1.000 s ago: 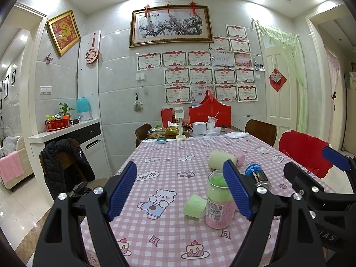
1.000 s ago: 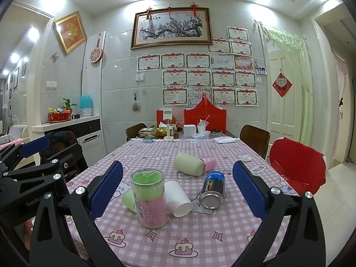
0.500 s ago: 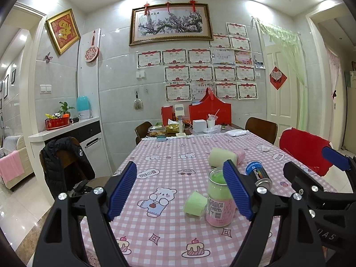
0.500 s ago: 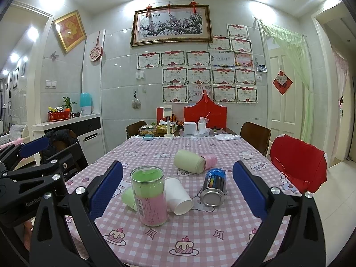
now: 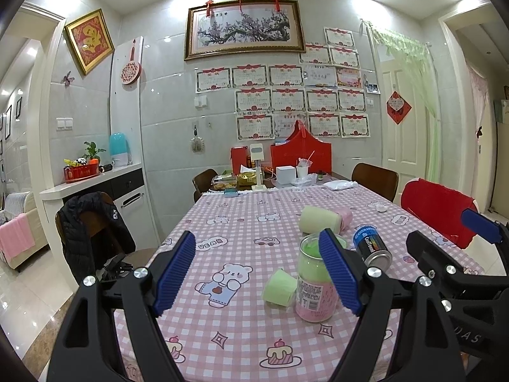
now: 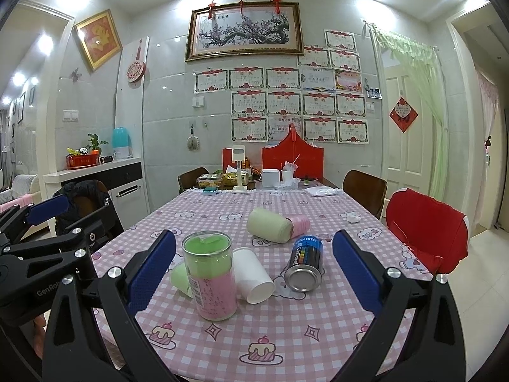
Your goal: Flip cup upside down
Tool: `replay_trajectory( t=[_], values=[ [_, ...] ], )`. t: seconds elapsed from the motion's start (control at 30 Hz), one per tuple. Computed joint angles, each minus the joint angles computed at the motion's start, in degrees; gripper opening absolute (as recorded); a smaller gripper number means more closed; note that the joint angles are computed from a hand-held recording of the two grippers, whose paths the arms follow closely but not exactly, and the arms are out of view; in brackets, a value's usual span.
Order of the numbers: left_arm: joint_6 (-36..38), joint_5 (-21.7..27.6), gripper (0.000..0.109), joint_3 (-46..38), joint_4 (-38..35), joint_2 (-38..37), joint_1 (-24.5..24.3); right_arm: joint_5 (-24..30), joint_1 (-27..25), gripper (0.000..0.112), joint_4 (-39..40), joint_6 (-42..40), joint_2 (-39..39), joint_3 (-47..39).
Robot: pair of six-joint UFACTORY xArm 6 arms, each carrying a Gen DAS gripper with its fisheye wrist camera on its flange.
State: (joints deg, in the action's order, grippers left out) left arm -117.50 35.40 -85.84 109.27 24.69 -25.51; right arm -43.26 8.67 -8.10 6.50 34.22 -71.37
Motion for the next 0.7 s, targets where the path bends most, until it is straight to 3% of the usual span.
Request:
replay_trajectory(
  t=[0.4,0.7],
  values=[
    [5.02,-2.92,0.079,-7.21,-4.49,6.59,1.72,4.79,-0.06,0.095,1.42,-0.73,4.84,-6.83],
    [16.2,-3.98,0.079,-17.43,-14.8,15.28,3.29,11.31,0.61,0.095,6.71,-3.8,9.87,-14.59]
  ],
)
